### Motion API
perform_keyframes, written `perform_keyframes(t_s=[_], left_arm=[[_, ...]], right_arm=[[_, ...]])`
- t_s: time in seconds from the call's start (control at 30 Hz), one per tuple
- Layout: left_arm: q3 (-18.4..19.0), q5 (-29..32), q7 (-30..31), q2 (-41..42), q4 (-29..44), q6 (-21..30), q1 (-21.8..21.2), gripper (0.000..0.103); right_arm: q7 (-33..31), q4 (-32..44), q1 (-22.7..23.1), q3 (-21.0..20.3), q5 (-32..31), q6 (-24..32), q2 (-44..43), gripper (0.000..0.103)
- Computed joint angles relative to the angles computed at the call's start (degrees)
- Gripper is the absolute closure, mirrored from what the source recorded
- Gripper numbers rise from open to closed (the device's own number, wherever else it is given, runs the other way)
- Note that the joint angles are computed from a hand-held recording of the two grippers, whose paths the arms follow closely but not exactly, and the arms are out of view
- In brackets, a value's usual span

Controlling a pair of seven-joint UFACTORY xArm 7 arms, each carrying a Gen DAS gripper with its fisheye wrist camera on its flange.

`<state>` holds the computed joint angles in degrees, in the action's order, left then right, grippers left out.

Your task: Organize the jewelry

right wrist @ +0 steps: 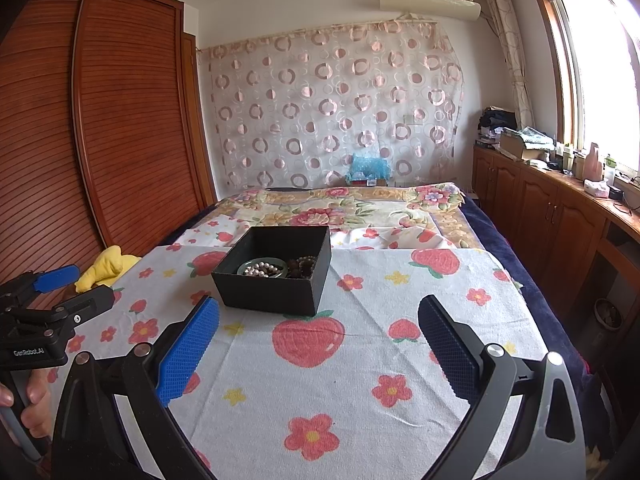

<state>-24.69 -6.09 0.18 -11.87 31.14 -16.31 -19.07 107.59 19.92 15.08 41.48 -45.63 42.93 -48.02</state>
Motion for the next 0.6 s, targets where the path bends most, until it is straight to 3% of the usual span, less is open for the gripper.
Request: perform_keyframes(t_s=[0.6], left_arm=[[0.33,2.22,-2.47,-1.74,0.20,0.81,-0.09,0.008]], right_arm=[[0.50,0.01,0.28,-0.13,-0.48,0.18,0.32,0.003]])
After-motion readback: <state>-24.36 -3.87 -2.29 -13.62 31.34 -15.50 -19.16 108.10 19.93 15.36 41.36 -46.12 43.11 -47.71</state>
